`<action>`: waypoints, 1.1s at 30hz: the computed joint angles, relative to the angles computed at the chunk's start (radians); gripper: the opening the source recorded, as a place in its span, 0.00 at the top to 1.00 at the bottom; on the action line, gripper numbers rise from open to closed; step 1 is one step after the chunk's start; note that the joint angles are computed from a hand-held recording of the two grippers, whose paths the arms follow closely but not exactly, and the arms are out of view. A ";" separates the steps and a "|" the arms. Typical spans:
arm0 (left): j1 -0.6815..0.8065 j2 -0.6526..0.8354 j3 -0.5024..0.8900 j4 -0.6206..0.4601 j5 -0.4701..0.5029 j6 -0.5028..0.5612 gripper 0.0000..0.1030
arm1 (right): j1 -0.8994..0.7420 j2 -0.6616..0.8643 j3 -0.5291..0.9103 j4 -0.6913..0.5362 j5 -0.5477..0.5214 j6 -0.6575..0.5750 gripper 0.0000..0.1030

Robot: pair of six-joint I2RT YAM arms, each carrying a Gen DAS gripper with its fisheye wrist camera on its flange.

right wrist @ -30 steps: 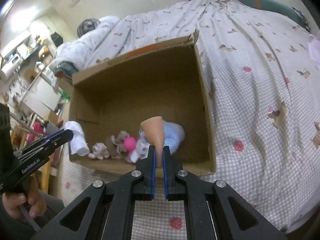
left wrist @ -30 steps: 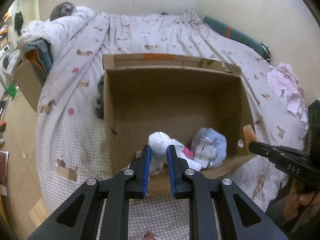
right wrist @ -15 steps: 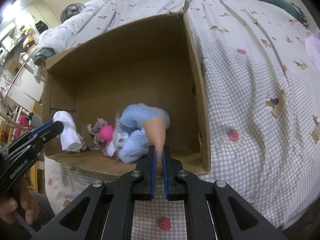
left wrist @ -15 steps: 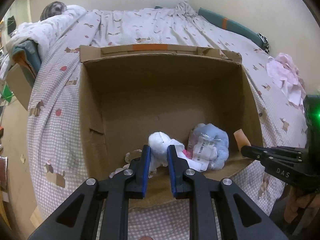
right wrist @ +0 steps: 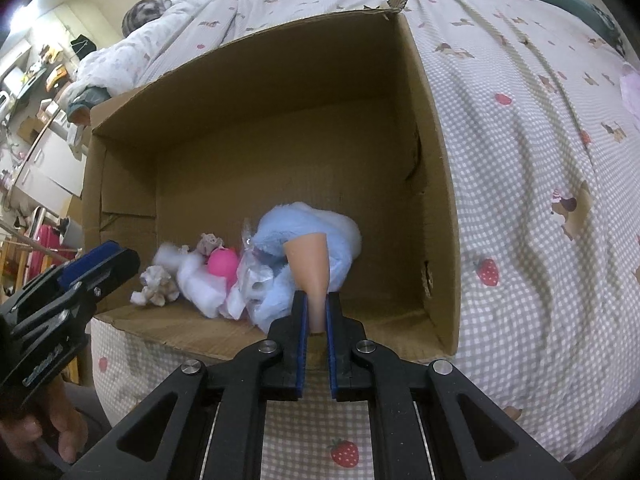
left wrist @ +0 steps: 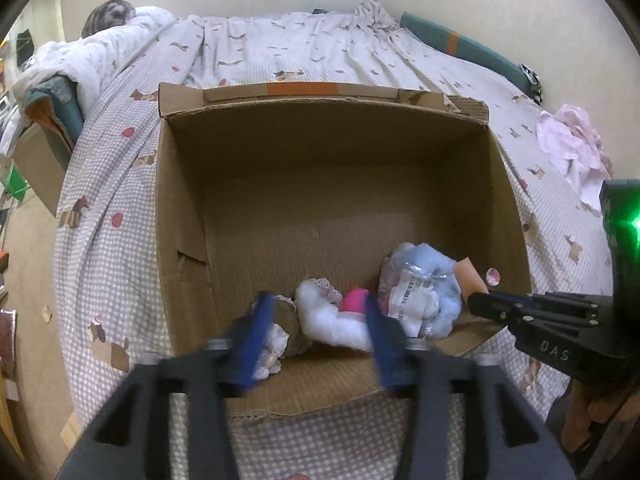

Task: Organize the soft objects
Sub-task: 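Carry the tan cylinder and white sock into the box with both tools, then open both tools to release the items into the box and withdraw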

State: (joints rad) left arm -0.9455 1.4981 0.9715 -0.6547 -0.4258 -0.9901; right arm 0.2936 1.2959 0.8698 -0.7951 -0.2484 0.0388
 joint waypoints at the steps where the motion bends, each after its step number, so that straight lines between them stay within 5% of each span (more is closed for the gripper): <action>1: 0.001 -0.006 -0.002 0.004 0.001 0.000 0.37 | -0.003 0.000 -0.001 0.000 0.001 -0.001 0.91; 5: 0.012 -0.035 -0.012 0.029 0.049 0.026 0.31 | -0.032 0.003 -0.005 0.002 -0.033 0.007 0.85; 10: -0.018 -0.073 0.004 -0.040 -0.035 -0.052 0.14 | -0.032 -0.009 0.000 0.014 -0.049 0.026 0.73; 12: -0.034 -0.097 0.003 -0.066 -0.064 -0.083 0.13 | -0.025 -0.023 -0.001 0.022 -0.048 0.035 0.59; 14: -0.057 -0.104 0.025 -0.128 -0.109 -0.117 0.13 | -0.049 -0.057 -0.012 0.042 -0.099 0.054 0.31; 19: -0.123 -0.096 0.108 -0.328 -0.226 -0.235 0.13 | -0.089 -0.137 -0.022 0.060 -0.145 0.070 0.28; 26: -0.225 -0.114 0.164 -0.507 -0.312 -0.366 0.13 | -0.088 -0.272 -0.029 0.023 -0.130 0.060 0.06; 33: -0.339 -0.108 0.177 -0.651 -0.296 -0.584 0.13 | -0.056 -0.377 -0.045 -0.048 -0.093 0.026 0.05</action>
